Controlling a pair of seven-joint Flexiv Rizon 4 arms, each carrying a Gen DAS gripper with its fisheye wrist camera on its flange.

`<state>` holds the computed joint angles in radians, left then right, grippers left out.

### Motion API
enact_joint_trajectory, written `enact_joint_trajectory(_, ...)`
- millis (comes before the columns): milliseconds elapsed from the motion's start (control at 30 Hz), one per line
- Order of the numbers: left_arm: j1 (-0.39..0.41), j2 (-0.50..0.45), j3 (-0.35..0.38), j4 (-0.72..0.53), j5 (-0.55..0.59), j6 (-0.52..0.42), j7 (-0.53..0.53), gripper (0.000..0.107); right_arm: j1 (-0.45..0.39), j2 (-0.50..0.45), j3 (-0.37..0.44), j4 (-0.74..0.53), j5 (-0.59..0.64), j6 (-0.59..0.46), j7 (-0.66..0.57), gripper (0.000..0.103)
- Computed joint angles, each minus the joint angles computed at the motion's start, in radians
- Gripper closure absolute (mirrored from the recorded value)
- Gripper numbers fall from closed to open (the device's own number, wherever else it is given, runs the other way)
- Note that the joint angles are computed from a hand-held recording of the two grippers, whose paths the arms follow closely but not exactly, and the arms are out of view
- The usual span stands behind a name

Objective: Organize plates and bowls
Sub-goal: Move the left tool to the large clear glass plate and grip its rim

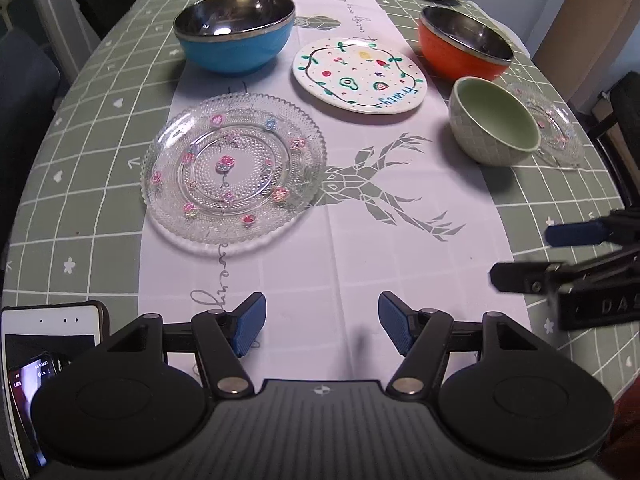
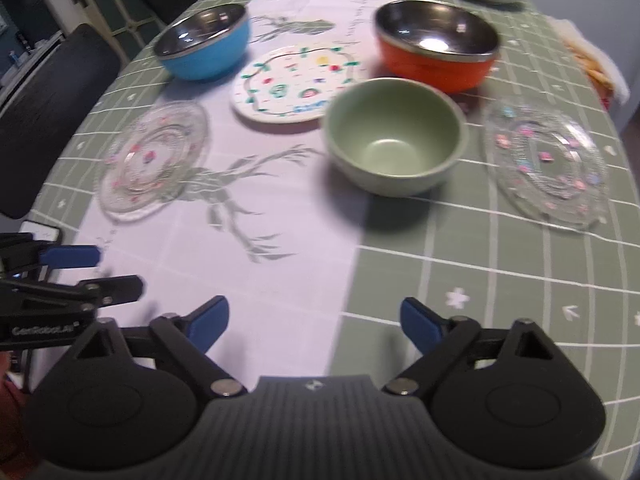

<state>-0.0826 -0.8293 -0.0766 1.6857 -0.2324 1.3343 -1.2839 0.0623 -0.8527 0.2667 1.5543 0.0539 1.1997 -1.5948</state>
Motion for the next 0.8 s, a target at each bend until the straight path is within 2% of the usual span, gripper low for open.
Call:
enact_joint_trajectory(100,-0.008,0.000,0.041,-0.043,0.016,-0.057,-0.005,0.033,-0.008,-0.021,0.048,-0.056,0.014,-0.053,-0.033,0.026)
enact_joint_trajectory(233,0.009,-0.011,0.068,-0.102,0.023,-0.085,-0.014,0.034,0.035,-0.057,0.041,-0.138,0.013,-0.068,-0.055,0.030)
enact_joint_trajectory(300,0.007,-0.030,0.095,-0.146,0.031,-0.100,-0.039,0.040,0.062,-0.088,0.024,-0.202,-0.002,-0.103,-0.049,0.036)
enact_joint_trajectory(367,0.033,-0.049,0.081,-0.184,0.017,-0.136,-0.045,0.054,0.089,-0.123,0.005,-0.276,-0.017,-0.159,-0.036,0.043)
enact_joint_trajectory(400,0.050,-0.061,0.071,-0.207,0.007,-0.163,-0.044,0.057,0.096,-0.145,0.003,-0.324,-0.020,-0.198,-0.033,0.045)
enact_joint_trajectory(500,0.070,-0.096,0.076,-0.273,0.002,-0.226,-0.054,0.059,0.104,-0.209,0.018,-0.458,-0.005,-0.301,-0.056,0.048)
enact_joint_trajectory(633,0.078,-0.135,0.101,-0.339,0.015,-0.264,-0.090,0.060,0.140,-0.255,-0.011,-0.549,-0.003,-0.328,-0.096,0.052)
enact_joint_trajectory(733,0.083,-0.159,0.107,-0.378,0.030,-0.274,-0.102,0.067,0.176,-0.291,-0.055,-0.615,-0.036,-0.362,-0.103,0.061)
enact_joint_trajectory(800,0.091,-0.173,0.095,-0.395,0.031,-0.277,-0.099,0.068,0.176,-0.321,-0.054,-0.681,-0.028,-0.420,-0.089,0.074)
